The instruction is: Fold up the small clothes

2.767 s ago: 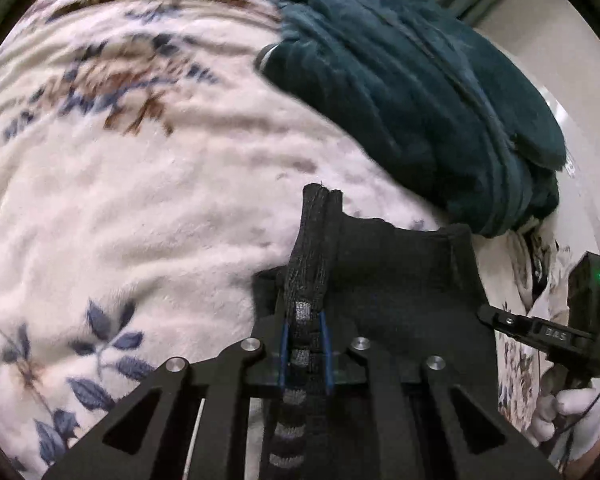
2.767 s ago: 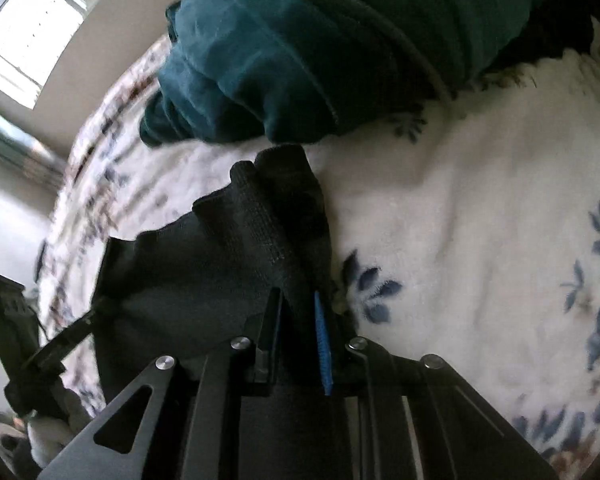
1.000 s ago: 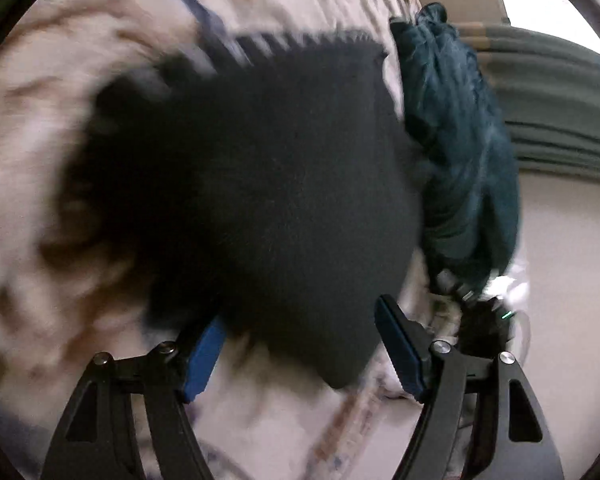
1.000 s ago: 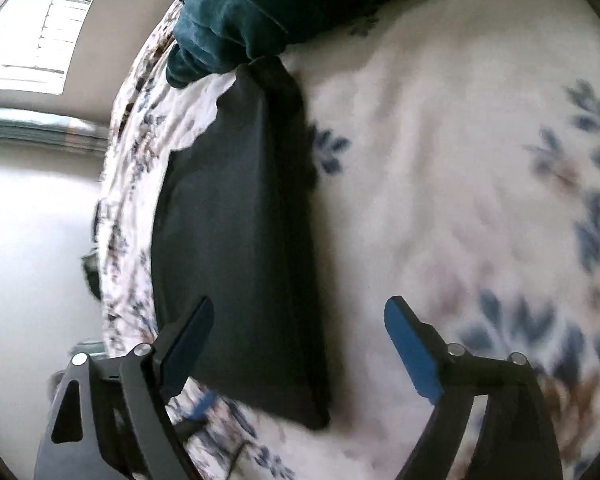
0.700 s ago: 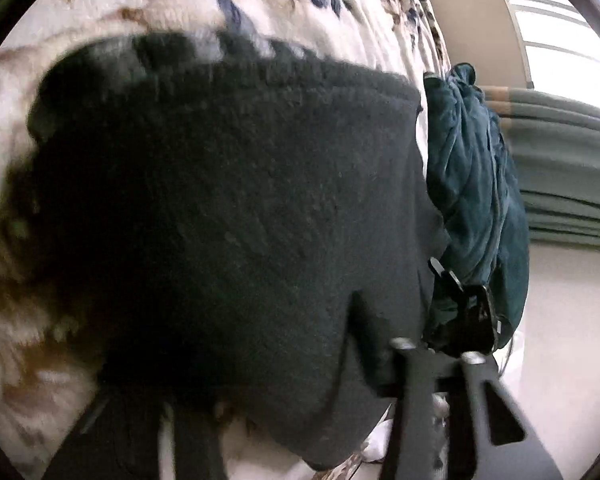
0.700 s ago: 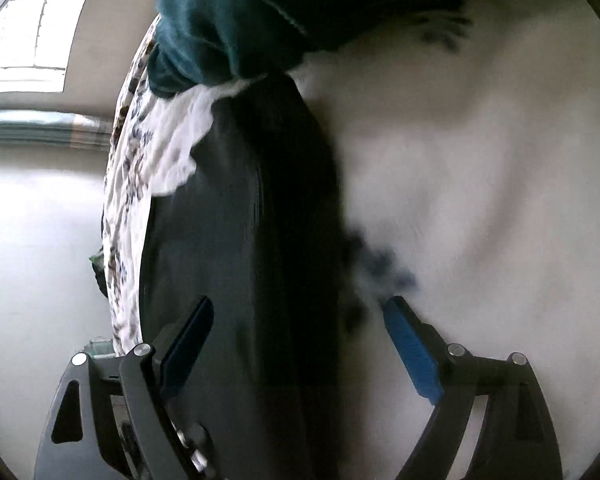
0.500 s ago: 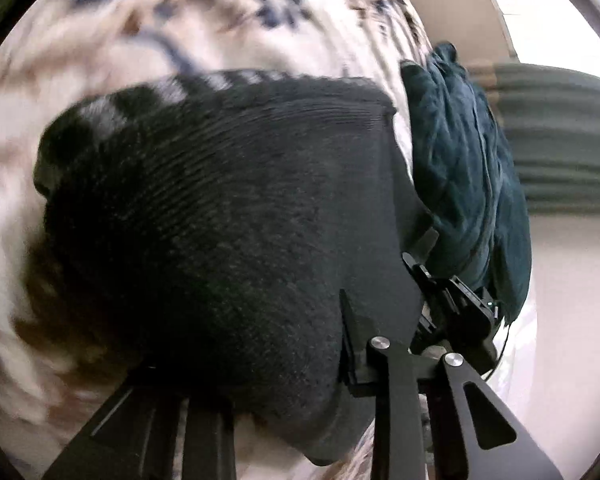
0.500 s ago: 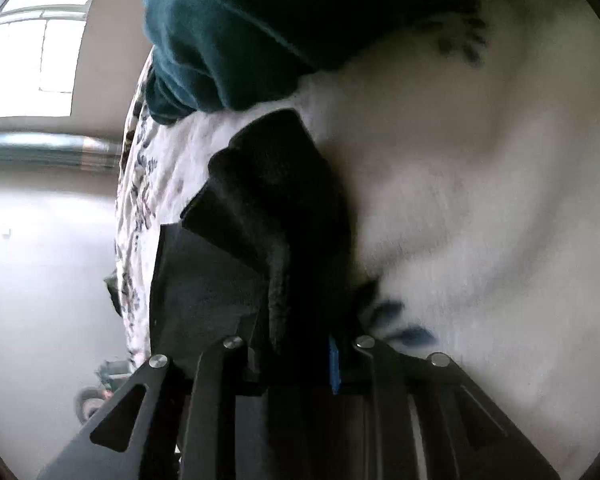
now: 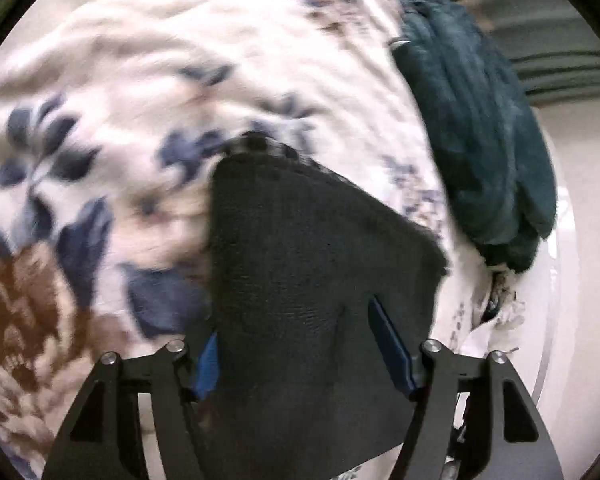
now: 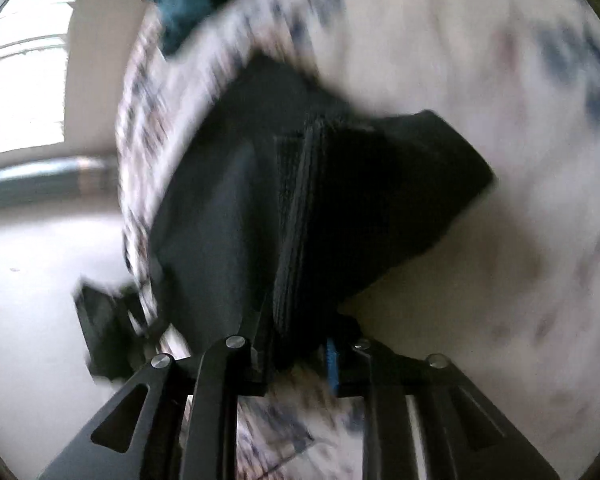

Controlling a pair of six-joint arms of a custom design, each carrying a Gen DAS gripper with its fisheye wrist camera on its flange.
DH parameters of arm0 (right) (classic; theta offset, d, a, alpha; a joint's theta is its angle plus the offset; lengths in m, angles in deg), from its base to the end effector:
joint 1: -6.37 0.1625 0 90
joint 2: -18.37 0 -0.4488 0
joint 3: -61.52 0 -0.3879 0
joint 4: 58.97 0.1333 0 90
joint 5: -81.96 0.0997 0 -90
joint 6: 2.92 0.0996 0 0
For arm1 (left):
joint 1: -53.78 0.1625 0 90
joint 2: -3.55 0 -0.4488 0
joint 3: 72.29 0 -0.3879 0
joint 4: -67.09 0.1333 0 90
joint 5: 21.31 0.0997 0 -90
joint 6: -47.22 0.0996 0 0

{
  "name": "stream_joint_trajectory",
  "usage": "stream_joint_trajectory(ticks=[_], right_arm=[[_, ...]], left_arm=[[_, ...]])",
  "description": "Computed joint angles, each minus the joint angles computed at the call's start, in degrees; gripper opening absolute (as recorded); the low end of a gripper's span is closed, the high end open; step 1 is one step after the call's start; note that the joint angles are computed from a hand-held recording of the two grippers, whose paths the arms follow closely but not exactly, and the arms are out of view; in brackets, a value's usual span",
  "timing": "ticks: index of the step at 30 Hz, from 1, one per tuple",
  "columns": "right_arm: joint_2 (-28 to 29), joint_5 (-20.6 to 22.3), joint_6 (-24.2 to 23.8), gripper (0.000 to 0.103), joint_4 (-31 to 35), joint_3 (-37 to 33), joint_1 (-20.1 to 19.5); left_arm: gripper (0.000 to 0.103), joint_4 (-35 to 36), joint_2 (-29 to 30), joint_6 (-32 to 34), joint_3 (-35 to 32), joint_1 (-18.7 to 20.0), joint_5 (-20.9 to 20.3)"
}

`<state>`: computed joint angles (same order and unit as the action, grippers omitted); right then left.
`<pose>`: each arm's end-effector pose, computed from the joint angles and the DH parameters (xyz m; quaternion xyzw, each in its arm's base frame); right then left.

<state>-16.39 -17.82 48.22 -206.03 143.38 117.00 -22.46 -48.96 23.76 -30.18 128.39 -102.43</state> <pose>0.3724 -0.6590 0.0548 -0.2683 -0.9557 0.1199 0.0181 -0.0610 -0.7817 0.5089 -0.0766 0.9903 -0.1072 0.0440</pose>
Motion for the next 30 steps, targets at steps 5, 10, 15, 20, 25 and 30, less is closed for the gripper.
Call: stream_joint_trajectory(ticks=[5, 10, 15, 20, 25, 30], right_arm=[[-4.07, -4.89, -2.08, 0.064, 2.21, 1.72, 0.89], [-3.64, -9.47, -12.76, 0.078, 6.65, -5.19, -0.12], [6.79, -1.05, -24.65, 0.078, 19.14, -23.59, -7.03], [13.69, 8.48, -32.62, 0.079, 28.07, -34.66, -8.72], [15.19, 18.90, -34.23, 0.073, 30.74, -35.90, -10.06], [14.68, 15.22, -32.65, 0.028, 28.65, -34.20, -9.24]], left_arm=[[0.066, -9.49, -6.66, -0.98, 13.29, -0.23, -1.80], [0.066, -11.57, -5.95, 1.50, 15.50, -0.79, 0.35], [0.066, -13.63, -4.44, 1.53, 14.23, 0.89, -3.69], [0.066, -13.40, -4.24, 2.28, 13.68, 1.71, -6.29], [0.066, -13.11, -4.04, 2.75, 13.07, 2.19, -7.72], [0.024, -18.39, -5.90, 6.47, 16.63, 0.10, -3.94]])
